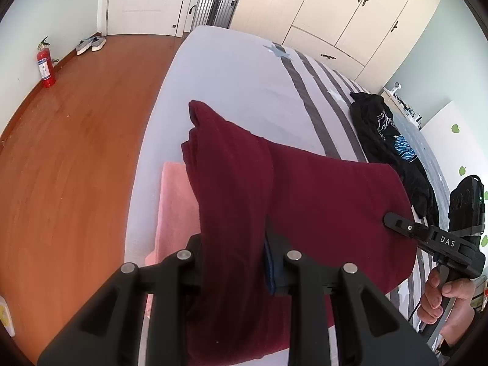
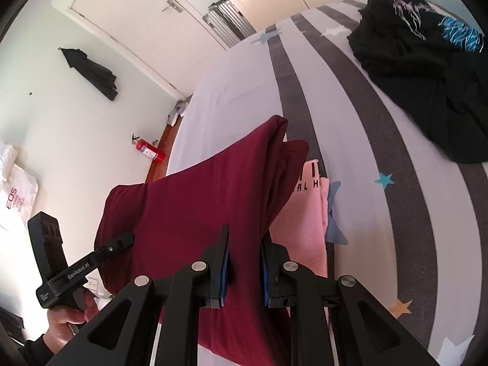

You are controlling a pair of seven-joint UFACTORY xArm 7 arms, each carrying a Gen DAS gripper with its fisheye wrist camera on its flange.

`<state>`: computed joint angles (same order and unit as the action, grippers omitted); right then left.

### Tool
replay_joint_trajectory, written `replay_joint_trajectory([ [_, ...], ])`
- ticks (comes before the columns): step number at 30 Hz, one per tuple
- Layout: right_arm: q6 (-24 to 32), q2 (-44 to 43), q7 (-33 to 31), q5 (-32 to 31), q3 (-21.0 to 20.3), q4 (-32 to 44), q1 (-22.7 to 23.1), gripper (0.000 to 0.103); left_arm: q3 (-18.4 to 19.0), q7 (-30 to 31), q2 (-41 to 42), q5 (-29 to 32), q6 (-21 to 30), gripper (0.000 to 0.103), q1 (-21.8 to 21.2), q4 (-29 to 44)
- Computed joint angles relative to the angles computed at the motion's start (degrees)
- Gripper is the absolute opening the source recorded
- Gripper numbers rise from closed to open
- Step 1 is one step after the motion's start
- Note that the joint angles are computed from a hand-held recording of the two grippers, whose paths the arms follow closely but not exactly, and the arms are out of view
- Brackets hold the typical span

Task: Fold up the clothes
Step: 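Carry the maroon shirt with both grippers and lower it onto the folded pink shirt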

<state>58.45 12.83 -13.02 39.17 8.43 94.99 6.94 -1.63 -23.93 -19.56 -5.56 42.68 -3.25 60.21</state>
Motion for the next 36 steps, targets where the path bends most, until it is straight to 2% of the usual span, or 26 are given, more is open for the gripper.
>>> replay_joint_trajectory([
  [7,0.25,1.12,-0.5,-0.83,0.16,1.03,0.09,0.014,0.44,-0.05,-0.34,-2.4,-2.61,0.022,-0.4,-2.46],
  [12,0.35,1.5,-0.66,-1.34,0.21,1.29,0.02,0.014,1.09,1.12,0.06,-3.39,-2.53,0.022,-0.69,-2.51],
  [36,-1.42,2.12,0.01,-1.79,0.53,0.61,0.03,0.014,0.61,0.41,1.12,-1.96,-4.48,0.022,-0.15,-2.06],
])
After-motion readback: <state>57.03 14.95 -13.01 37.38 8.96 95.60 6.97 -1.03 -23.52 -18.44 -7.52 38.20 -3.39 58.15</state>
